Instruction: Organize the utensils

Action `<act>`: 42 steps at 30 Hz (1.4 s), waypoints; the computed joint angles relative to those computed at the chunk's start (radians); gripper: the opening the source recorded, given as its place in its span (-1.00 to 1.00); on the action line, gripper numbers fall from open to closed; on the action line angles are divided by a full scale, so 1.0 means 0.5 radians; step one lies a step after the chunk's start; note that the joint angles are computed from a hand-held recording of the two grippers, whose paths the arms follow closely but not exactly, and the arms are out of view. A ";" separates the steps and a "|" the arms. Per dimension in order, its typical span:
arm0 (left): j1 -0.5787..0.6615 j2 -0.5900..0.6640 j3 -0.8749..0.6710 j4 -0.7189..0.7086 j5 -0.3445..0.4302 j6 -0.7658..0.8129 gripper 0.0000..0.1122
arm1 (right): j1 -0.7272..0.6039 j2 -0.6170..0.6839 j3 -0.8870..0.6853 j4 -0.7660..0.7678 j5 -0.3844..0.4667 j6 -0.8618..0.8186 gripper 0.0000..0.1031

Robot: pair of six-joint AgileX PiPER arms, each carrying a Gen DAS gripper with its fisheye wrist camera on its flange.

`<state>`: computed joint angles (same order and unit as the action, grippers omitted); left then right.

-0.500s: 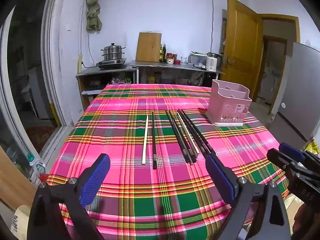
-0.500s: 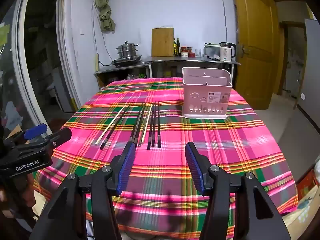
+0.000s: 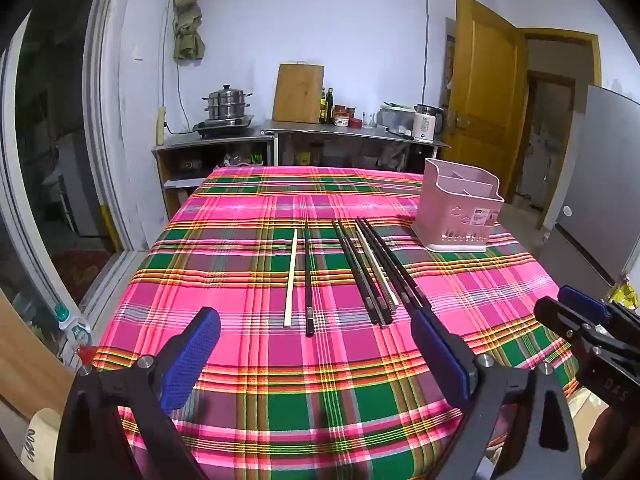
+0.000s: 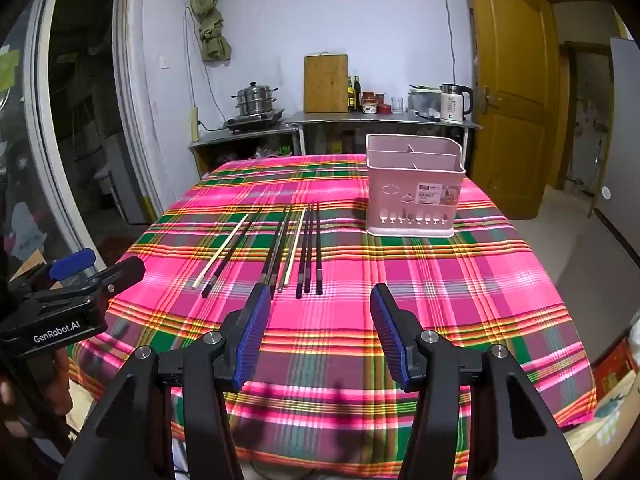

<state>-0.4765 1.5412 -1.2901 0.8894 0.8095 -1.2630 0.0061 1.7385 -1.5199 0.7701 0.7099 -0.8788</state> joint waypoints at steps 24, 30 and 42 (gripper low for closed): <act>-0.019 0.014 0.008 0.009 -0.003 -0.040 0.72 | 0.007 -0.012 -0.007 -0.025 0.009 0.021 0.03; -0.018 0.015 0.008 0.010 -0.003 -0.040 0.72 | 0.008 -0.014 -0.006 -0.026 0.007 0.023 0.03; -0.013 0.013 0.007 0.001 -0.008 -0.032 0.72 | 0.006 -0.010 -0.009 -0.024 0.012 0.022 0.03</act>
